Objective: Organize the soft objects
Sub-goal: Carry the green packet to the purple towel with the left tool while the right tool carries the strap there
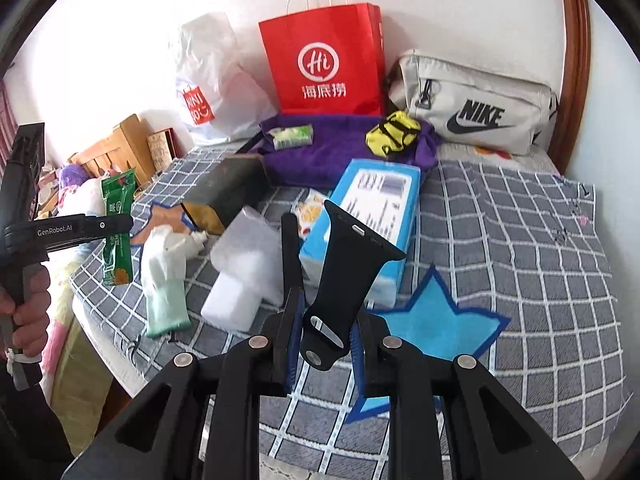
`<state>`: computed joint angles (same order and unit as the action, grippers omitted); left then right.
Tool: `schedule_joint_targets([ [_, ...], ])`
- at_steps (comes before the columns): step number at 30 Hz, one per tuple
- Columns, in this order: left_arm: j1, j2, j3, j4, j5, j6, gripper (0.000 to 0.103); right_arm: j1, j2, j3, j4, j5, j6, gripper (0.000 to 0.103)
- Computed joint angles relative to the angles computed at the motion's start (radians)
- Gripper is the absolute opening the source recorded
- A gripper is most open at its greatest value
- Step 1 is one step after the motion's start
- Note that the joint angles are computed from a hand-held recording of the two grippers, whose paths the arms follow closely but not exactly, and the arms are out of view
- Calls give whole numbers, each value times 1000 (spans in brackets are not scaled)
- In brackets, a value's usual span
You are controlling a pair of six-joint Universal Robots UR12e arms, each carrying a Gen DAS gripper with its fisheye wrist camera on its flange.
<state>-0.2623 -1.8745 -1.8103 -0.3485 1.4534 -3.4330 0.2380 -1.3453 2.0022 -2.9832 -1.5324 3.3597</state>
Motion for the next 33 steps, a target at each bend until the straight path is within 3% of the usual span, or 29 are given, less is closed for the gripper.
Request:
schedule_joint_targets([
  [14, 22, -53, 109, -28, -33, -36, 29, -27, 42, -121, 20, 19, -65, 21],
  [20, 27, -84, 163, -39, -16, -39, 29, -41, 73, -172, 20, 30, -91, 21],
  [33, 34, -165, 282, -96, -17, -35, 29, -76, 141, -264, 47, 59, -86, 21],
])
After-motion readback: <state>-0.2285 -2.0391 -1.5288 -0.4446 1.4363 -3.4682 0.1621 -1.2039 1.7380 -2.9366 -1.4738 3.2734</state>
